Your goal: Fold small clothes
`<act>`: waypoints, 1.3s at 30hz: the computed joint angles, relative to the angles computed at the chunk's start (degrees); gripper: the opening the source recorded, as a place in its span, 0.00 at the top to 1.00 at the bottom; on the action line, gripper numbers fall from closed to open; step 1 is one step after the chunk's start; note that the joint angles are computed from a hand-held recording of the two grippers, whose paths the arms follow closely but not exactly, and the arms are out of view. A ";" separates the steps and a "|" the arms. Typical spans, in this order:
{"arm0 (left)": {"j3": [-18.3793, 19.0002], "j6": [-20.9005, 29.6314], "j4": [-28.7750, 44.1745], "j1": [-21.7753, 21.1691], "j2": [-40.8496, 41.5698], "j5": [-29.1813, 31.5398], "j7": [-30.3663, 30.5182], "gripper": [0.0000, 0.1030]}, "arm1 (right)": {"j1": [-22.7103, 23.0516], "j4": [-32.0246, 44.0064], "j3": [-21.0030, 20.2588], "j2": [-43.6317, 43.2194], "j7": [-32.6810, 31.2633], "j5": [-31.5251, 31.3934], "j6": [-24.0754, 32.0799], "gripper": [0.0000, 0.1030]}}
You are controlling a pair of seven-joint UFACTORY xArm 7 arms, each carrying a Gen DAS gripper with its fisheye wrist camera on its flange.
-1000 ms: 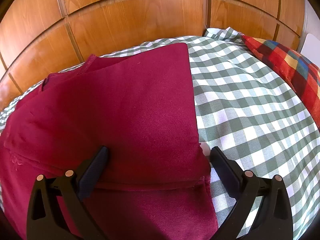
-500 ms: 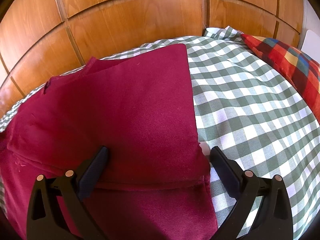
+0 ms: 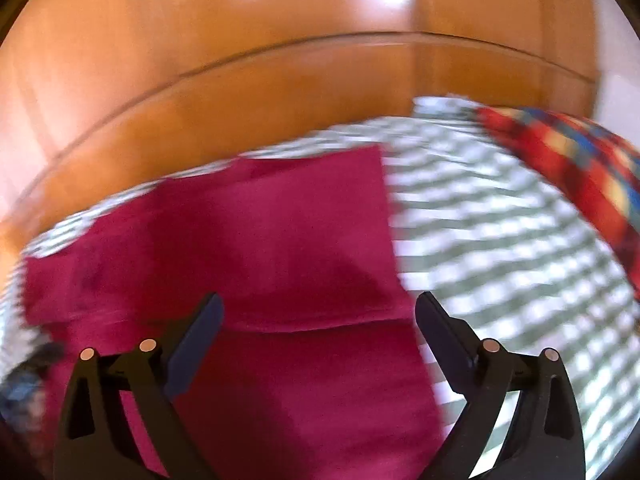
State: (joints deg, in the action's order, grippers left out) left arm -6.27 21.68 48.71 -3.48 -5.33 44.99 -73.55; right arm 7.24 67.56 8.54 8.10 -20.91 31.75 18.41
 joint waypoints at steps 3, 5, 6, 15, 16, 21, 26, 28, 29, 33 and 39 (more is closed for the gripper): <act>0.21 0.88 -2.02 0.22 -0.73 1.20 -1.78 0.23 | -0.08 6.13 3.57 2.52 -8.06 8.16 9.09 0.27; 1.31 -4.53 -4.32 1.31 -0.58 -0.16 -1.83 0.22 | 1.37 11.92 4.48 6.22 -8.16 9.00 14.43 0.34; 1.66 -7.40 -5.36 2.11 -0.69 0.23 -2.41 0.20 | 2.12 14.25 4.75 7.91 -7.53 8.92 15.85 0.34; 0.40 -10.42 -5.28 3.95 0.60 3.39 -3.96 0.10 | 11.67 33.85 3.40 22.69 8.03 -9.14 23.77 0.81; 0.56 -10.69 -5.47 3.92 0.48 3.41 -3.93 0.10 | 11.04 33.60 4.38 21.83 6.94 -9.03 23.50 0.88; 0.70 -11.71 -5.27 3.95 0.99 3.74 -4.05 0.07 | 8.55 26.98 6.19 13.63 -1.08 -8.30 16.37 0.96; 0.76 -11.18 -5.24 3.62 0.85 3.62 -3.91 0.07 | 4.61 25.77 5.06 8.46 -4.08 -2.38 12.71 0.96; 0.77 -10.99 -5.29 3.51 0.75 3.50 -3.77 0.07 | 3.94 26.26 3.86 7.77 -2.97 -2.07 11.85 0.96; 0.74 -10.86 -5.29 3.46 0.71 3.42 -3.70 0.07 | 3.44 26.22 2.84 7.40 -2.03 -2.49 10.95 0.96; 0.69 -10.49 -5.18 3.32 0.70 3.22 -3.52 0.07 | 1.79 25.38 -0.57 7.37 3.12 -6.66 10.60 0.96; 1.12 -9.60 -3.96 2.72 1.78 2.89 -2.88 0.07 | -1.34 20.43 -3.99 8.77 11.90 -13.38 12.09 0.96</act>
State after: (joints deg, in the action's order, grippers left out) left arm -5.15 12.07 44.75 -0.76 -3.55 47.88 -76.43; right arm 5.90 87.98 4.55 16.87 -9.00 18.36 30.50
